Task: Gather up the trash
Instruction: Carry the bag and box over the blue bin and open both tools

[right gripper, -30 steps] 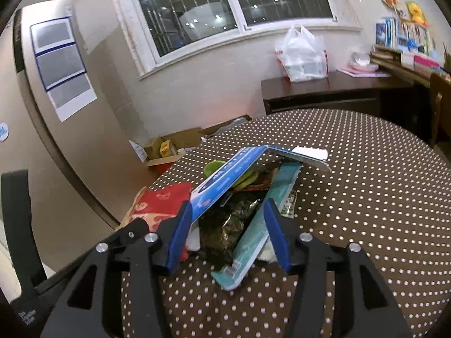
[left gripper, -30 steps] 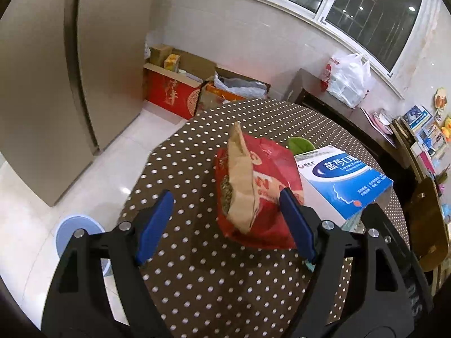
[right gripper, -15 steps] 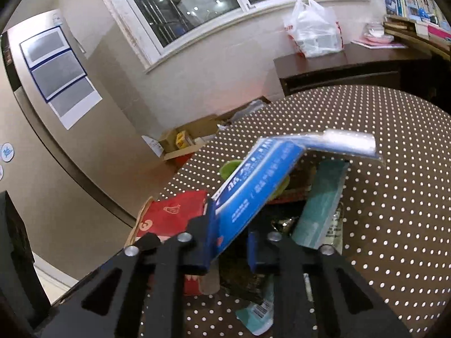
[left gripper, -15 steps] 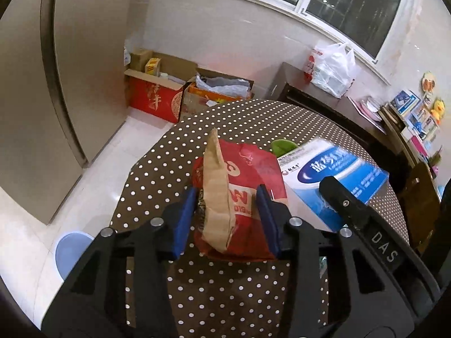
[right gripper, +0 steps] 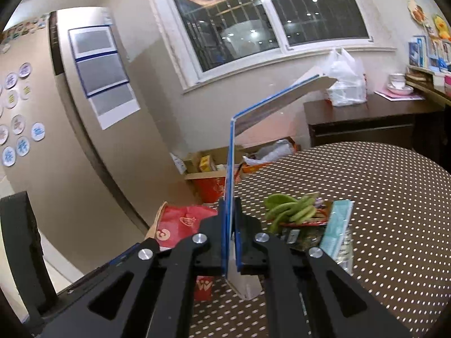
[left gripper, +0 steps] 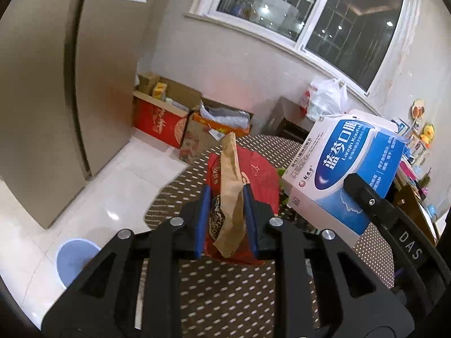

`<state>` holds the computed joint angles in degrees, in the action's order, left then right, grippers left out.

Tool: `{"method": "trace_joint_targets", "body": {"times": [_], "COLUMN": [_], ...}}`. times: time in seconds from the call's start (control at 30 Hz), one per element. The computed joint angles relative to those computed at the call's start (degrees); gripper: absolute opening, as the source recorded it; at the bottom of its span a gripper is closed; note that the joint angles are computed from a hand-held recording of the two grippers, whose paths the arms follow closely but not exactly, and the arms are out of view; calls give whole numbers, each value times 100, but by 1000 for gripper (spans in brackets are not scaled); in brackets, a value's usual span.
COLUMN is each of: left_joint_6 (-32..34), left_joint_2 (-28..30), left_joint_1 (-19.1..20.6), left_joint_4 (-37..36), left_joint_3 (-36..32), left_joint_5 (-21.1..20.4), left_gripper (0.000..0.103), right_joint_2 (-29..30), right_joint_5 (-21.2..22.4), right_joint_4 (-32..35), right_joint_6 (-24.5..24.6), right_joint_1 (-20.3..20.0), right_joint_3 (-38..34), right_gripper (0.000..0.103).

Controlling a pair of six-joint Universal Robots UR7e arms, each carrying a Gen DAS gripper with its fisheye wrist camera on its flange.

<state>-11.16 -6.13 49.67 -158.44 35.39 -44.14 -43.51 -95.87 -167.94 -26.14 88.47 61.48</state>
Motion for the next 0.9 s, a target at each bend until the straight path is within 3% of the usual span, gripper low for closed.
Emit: {"method": "trace_joint_targets", "body": {"times": [0.2,0.37,0.67,0.9], "left_joint_6": [113,355,132,-635], "left_joint_2": [-945,-1481,-2279,-2742], "left_joint_1": [-26,-20,209,544], "left_joint_4": [-1115,-1911,-2413,-2047], "left_joint_3": [1703,2751,4182,4853], "left_joint_5": [326,896,1972,2033], "left_gripper": [23,23,23,23], "right_joint_2": [-138,-117,311,741], "right_joint_5": [1,18,21,-100], "right_joint_4": [-115,-183,7,167], "right_joint_6": [-268,-575,-873,-1106], "right_joint_1": [279,519,895,1037], "right_joint_3": [518,966,1286,1258], "right_gripper": [6,6,6,6]}}
